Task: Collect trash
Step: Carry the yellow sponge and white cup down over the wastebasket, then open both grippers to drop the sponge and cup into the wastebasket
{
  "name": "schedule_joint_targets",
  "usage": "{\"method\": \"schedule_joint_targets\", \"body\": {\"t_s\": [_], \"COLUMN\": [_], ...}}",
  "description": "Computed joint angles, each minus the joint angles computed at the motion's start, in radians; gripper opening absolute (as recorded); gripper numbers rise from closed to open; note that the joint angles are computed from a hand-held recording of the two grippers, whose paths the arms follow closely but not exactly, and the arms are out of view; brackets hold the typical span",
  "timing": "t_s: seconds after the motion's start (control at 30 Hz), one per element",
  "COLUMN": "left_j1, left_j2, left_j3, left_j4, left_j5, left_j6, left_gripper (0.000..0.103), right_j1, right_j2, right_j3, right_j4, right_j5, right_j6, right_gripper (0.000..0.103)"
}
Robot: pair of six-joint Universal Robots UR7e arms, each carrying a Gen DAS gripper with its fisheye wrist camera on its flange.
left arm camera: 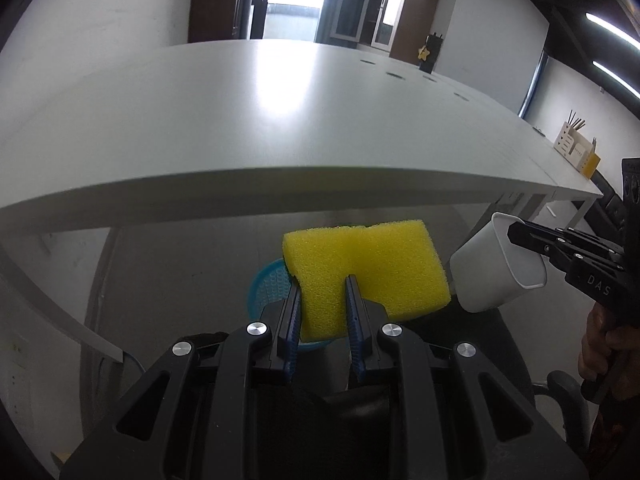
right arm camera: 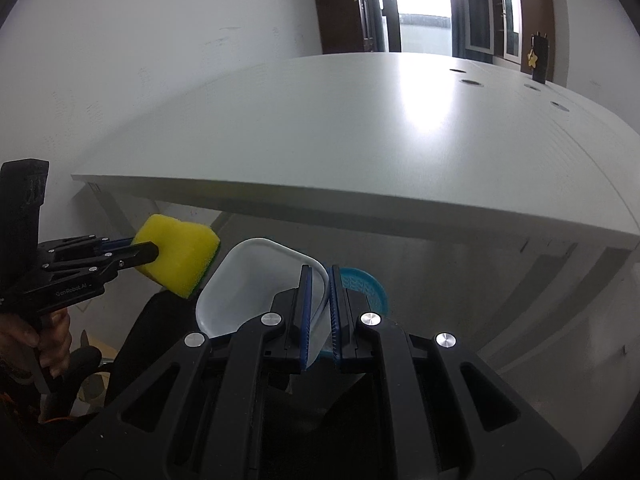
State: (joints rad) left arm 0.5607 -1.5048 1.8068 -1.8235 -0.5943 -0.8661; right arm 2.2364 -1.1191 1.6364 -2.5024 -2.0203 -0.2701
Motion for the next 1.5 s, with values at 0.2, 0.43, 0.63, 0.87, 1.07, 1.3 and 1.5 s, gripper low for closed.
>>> {"method": "schedule_joint_targets", "body": {"t_s": [0.2, 0.43, 0.63, 0.87, 1.07, 1.3, 1.5], "left_j1": [0.095, 0.243, 0.389, 0.473, 0.536, 0.575, 0.566], "left_j2": [0.023, 0.11, 0.201, 0.283, 0.387, 0.464, 0.472], "left_j3": [0.044, 0.018, -0.054, -0.111, -0.205, -0.293, -0.267], "left_j4": [-0.091, -0.161, -0.155, -0.243, -0.251, -0.273, -0.395], "left_j5": [-0.049, -0.106, -0.194, -0.255, -0.241, -0.234, -0.208], "left_j6": [0.031, 0.066, 0.026, 0.111, 0.159, 0.161, 0.248], "left_gripper": [0.02, 0.02, 0.02, 0.022, 0.022, 0.025, 0.056], "right_j1": [-0.053, -0.1, -0.154, -0.202, -0.236, -0.273, -0.307], "right_j2": [0.05, 0.157, 0.262, 0.356, 0.434, 0.502, 0.53], "right_j3": [0.04, 0.04, -0.001, -0.073, -0.131, -0.225, -0.265], "right_j4": [-0.034, -0.084, -0.097, -0.056, -0.036, 0.029, 0.095], "right_j5": [0.007, -0.015, -0.031, -0.033, -0.043, -0.045, 0.01], "right_j6": [0.025, 0.023, 0.051, 0.112, 0.112, 0.173, 0.237], "right_gripper": [0.008, 0.008, 0.008, 0.008, 0.008, 0.008, 0.028]}}
